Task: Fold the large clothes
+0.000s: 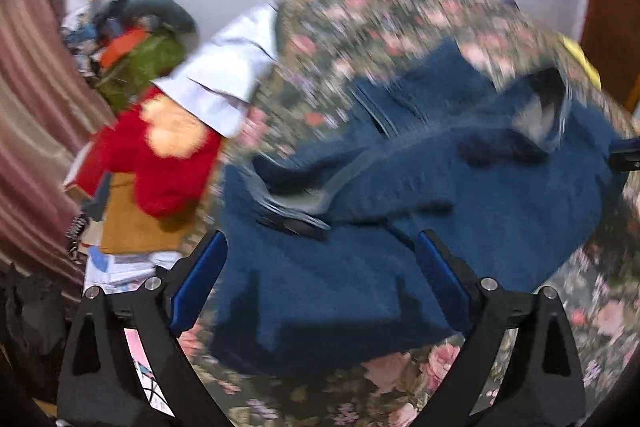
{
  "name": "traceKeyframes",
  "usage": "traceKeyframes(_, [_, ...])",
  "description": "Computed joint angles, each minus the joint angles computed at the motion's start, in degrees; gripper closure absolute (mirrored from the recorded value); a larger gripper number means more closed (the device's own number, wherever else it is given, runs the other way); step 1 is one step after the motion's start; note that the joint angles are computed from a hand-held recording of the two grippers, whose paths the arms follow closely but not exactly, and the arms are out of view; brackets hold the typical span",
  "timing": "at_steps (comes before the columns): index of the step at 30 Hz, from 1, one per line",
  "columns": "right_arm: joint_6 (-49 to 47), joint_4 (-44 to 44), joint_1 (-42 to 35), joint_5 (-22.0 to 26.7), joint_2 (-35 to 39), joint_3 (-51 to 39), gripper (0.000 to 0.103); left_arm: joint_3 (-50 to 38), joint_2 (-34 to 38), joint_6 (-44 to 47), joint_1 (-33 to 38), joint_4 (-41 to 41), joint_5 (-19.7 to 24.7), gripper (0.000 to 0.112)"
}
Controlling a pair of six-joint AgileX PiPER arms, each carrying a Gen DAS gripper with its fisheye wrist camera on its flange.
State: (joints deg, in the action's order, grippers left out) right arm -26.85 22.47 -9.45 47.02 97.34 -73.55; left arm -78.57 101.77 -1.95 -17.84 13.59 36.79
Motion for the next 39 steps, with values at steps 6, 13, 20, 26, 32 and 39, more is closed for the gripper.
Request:
traceKeyframes(6, [2.4, -5.0, 9.1, -1.5, 10.7, -4.4, 0.085, -10.7, 13.8, -6.4, -3.2, 12.7, 5.2, 0.016])
traceKeyframes(13, [7.4, -8.9, 8.5, 7.3, 27.2, -29.9, 0.085, -43.0, 31.5, -5.3, 4.0, 4.7, 19.1, 0.014])
traceKeyframes(20, [16.9, 11.4, -3.9, 18.3, 41.3, -52.5, 0.085, -50.0, 36.4, -2.5, 10.6, -10.9, 22.9, 0.011])
traceKeyframes(26, [14.9, 3.5, -2.1, 7.4, 27.7, -35.3, 0.085, -34.3, 25.2, -6.0, 8.3, -3.8, 14.7, 0.011])
traceKeyframes(32, [9.1, -10.4, 8.2, 1.0, 16.7, -22.4, 0.085, -18.9, 12.2, -3.4, 3.7, -0.9, 5.7, 0.011])
traceKeyframes(39, [8.1, -10.1, 16.5, -0.5, 16.6, -14.9, 0.085, -10.5, 13.1, -6.2, -0.3, 1.4, 3.8, 0.011])
